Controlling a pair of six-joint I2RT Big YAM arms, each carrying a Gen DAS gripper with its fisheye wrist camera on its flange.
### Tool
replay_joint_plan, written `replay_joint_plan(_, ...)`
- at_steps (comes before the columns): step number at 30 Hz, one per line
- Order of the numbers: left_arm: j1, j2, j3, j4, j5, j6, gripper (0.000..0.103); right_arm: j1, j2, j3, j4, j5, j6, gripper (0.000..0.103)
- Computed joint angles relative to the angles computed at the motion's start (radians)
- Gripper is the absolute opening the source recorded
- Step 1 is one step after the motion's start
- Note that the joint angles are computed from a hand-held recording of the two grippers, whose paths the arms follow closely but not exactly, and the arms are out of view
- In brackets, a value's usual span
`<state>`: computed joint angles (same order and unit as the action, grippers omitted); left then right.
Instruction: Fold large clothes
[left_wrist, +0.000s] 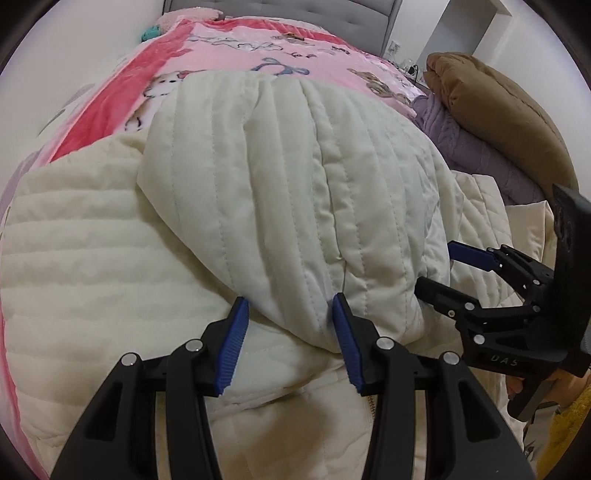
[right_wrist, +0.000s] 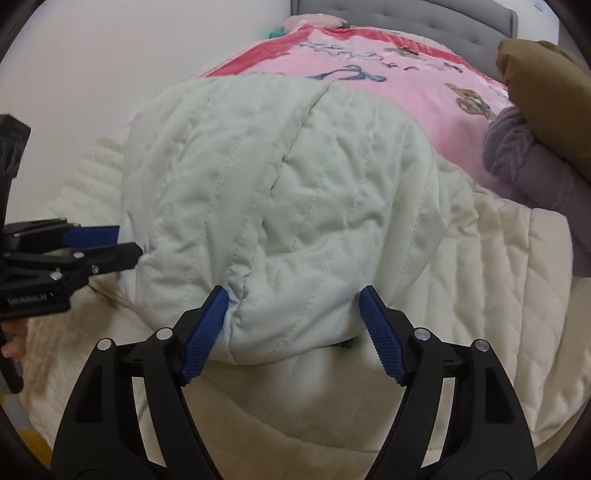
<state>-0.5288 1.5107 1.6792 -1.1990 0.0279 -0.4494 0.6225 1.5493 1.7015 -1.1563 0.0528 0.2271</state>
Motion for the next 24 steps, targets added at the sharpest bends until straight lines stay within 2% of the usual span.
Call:
replay_joint_plan(3,-0.010,0.005,0.003,-0.006,-0.019,0.007,0.047,-0.013,-0.005,-0.008,0.002,-0.034,0.019,0.075)
replay_joint_plan(6,-0.014,0.006,0.006,-0.003,-0.039,-0.003,0.048,-0.010,-0.042,-0.019,0.029,-0.008,0.073,0.075)
replay_joint_plan(9,-0.019,0.005,0.004,-0.004,-0.079,-0.030,0.061,0.011,-0.165,-0.084,0.088,0.131,0.232,0.079)
replay_joint_plan(10,-0.018,0.000,-0.002,0.003,-0.084,-0.037,0.062,0.008,-0.198,-0.102,0.091,0.146,0.282,0.085)
replay_joint_plan(12,-0.020,-0.016,-0.019,0.025,-0.094,-0.040,0.062,-0.012,-0.309,-0.168,0.068,0.195,0.476,0.087)
replay_joint_plan(13,-0.025,-0.025,-0.025,0.034,-0.113,-0.039,0.062,-0.022,-0.341,-0.186,0.047,0.211,0.542,0.087)
replay_joint_plan(14,-0.030,-0.033,-0.030,0.041,-0.131,-0.038,0.062,-0.040,-0.397,-0.221,0.012,0.234,0.648,0.087)
replay_joint_plan(16,-0.059,-0.052,-0.033,0.053,-0.228,-0.039,0.064,-0.083,-0.508,-0.291,-0.083,0.276,0.850,0.087)
replay_joint_plan(18,-0.091,-0.066,-0.017,0.048,-0.319,-0.054,0.065,-0.115,-0.608,-0.363,-0.167,0.294,0.997,0.087)
replay_joint_plan(20,-0.115,-0.070,0.007,0.042,-0.351,-0.070,0.066,-0.153,-0.717,-0.451,-0.233,0.268,1.161,0.087)
replay_joint_plan(22,-0.142,-0.063,0.040,0.039,-0.372,-0.083,0.066,-0.163,-0.810,-0.531,-0.224,0.237,1.300,0.087)
replay_joint_plan(24,-0.173,-0.052,0.066,0.055,-0.375,-0.079,0.068,-0.109,-0.929,-0.634,-0.139,0.255,1.514,0.087)
